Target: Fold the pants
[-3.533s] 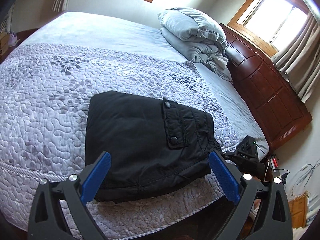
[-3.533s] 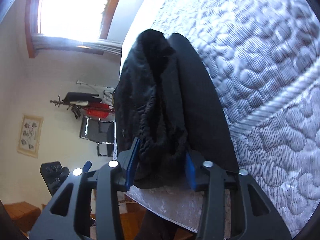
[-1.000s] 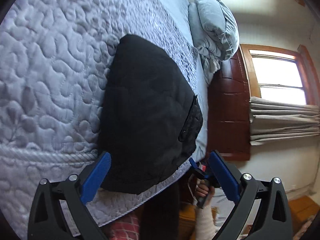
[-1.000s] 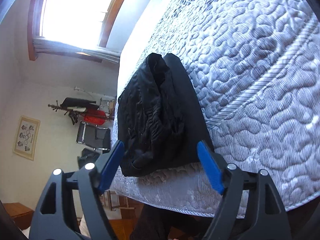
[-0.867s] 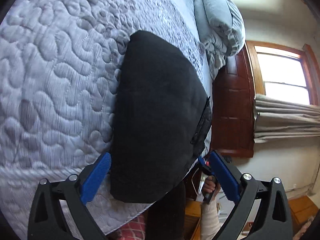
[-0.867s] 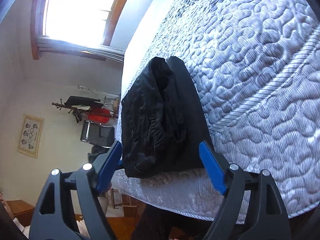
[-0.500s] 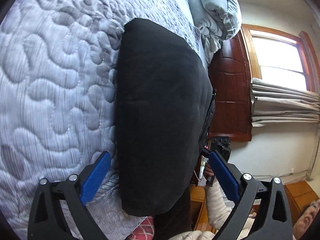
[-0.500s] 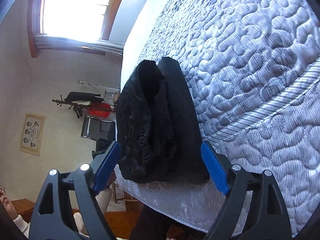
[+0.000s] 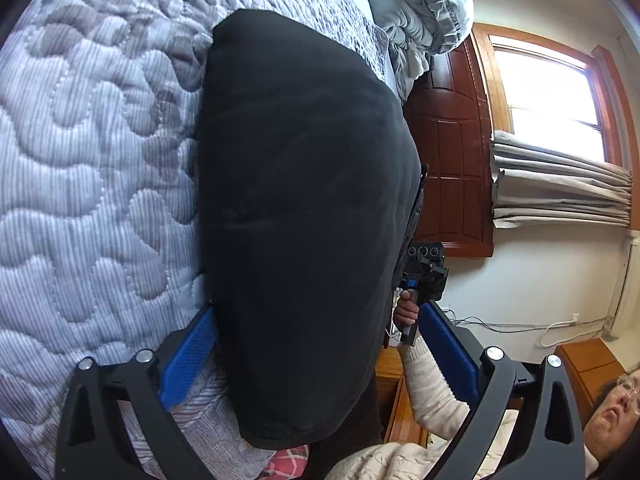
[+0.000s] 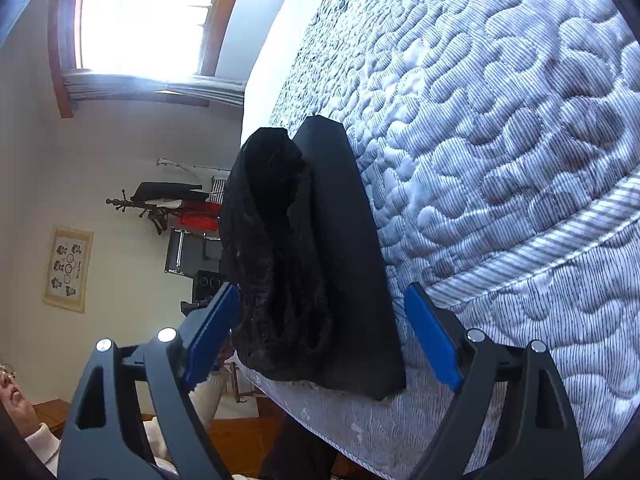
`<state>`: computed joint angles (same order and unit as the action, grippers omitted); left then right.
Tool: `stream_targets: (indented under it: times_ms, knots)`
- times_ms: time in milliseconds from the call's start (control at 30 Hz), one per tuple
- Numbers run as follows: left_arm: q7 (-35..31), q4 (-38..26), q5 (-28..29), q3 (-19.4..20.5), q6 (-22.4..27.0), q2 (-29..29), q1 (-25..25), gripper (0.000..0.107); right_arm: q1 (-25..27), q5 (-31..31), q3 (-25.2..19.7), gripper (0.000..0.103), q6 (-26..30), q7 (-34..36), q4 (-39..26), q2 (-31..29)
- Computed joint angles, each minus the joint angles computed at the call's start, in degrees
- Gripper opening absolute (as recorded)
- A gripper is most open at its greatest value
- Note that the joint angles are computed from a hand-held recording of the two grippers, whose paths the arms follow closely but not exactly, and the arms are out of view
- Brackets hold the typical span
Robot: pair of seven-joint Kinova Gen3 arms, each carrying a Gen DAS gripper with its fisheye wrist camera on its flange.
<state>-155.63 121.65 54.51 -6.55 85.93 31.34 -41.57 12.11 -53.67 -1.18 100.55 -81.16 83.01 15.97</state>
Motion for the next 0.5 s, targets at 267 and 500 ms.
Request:
stream_targets:
  times_ms: [267, 500]
  knots:
    - [3.1, 1.0, -0.3, 0.0, -2.3, -2.2, 2.9, 0.099, 0.2, -1.2, -0.7, 0.090, 0.4, 0.8, -1.3, 2.5]
    - [9.0, 1.2, -0.8, 0.3, -5.9, -5.3, 6.1, 0.099, 0.6, -1.9, -2.4, 0.091, 2.6, 1.1, -5.4, 6.7]
